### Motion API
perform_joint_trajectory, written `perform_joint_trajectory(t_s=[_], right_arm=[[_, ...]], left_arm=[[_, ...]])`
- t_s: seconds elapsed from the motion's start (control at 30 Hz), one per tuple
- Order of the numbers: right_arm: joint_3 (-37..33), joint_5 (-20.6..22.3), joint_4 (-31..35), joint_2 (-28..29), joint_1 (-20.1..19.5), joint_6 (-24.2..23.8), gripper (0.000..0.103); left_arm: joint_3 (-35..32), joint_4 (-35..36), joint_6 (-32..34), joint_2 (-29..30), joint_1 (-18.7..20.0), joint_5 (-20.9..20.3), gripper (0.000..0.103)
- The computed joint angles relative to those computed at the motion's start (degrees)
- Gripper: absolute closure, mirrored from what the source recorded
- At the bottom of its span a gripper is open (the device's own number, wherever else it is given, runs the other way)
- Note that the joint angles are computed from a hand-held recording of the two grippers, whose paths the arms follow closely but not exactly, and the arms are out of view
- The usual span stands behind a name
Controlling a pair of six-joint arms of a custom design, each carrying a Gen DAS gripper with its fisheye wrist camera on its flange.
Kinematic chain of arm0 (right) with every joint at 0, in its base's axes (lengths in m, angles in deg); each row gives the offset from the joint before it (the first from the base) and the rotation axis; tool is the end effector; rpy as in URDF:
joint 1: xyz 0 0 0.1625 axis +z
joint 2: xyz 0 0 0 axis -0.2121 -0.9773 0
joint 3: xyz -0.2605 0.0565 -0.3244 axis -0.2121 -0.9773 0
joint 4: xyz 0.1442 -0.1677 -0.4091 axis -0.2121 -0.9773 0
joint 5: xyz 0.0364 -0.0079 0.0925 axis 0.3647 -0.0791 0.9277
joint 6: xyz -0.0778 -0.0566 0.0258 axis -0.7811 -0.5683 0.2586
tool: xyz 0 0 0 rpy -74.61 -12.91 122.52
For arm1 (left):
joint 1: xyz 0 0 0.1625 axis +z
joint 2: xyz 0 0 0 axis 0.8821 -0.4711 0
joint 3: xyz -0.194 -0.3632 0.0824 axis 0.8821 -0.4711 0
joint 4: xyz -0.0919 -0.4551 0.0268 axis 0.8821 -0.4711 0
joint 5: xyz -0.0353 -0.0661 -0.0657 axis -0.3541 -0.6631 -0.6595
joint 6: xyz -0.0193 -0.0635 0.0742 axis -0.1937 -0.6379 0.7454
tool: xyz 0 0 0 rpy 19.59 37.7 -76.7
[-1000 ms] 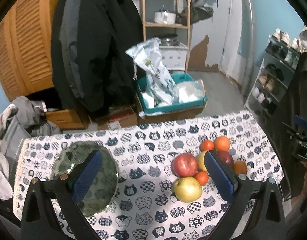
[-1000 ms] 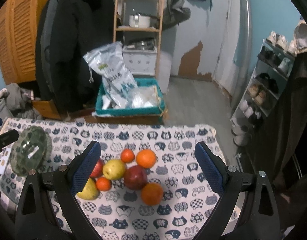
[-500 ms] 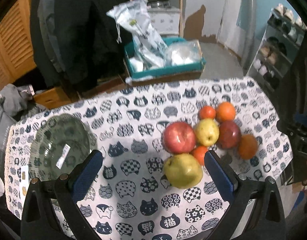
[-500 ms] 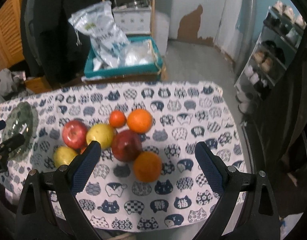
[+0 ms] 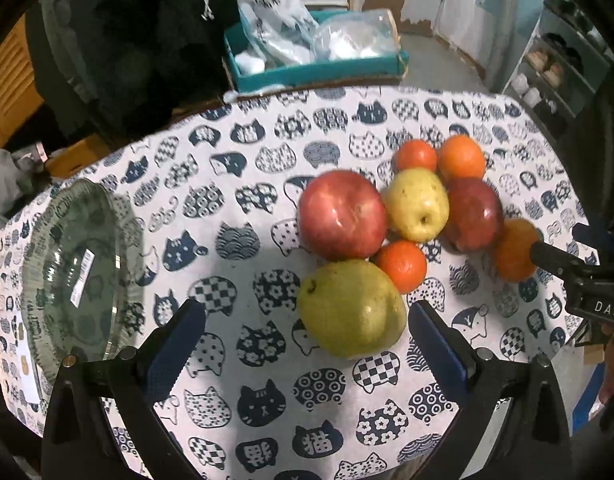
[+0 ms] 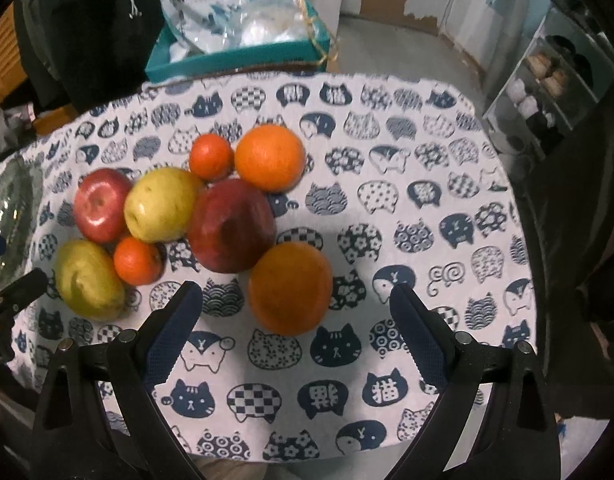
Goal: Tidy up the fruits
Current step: 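Move right gripper to the large orange while left gripper reaches the green pear, then close right gripper on the large orange while left gripper closes on the green pear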
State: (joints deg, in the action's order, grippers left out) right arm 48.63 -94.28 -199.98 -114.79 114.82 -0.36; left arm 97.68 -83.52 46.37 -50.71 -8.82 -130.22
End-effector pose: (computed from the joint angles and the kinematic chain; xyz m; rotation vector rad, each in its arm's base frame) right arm 0.1886 -0.5737 0.1815 0.0406 -2.3074 0.4970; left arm -0.2083 -0.6107 0.1451 0.5644 2.3534 -0.2957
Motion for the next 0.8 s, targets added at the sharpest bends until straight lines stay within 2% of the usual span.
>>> perform_joint_trajectory(t_s=[0.13,0.33,0.4,0.57,0.8], right_arm=[[-0.3,1.9,1.0,0.7,-1.5,0.3,0.010],[-1.6,1.2,2.0,3.0,-3.1,-1.0,0.010],[-1.9,1.4,2.3,3.7,-3.7,-1.2,0.014],[-2.6,3.5,3.2,4.3,-4.9,-1.0,0.040],[-2.5,2.8,3.1,4.4,-4.7,-0.7,0.043]], left_arm=[[-0.2,1.1,-0.3,1.1,0.3,0.0,0.001],[-1.1,2.6,-1.3,2.8,1.0,-0.5,0.001],[-1.4,3.1,-1.6,3.3,1.3,-0.8,0.000],[-1.9,2.8,-1.1,4.0,1.8,-2.2,0.000],[-2.5,2.7,-0.2,5.2,2.5,-3.9,0.004]])
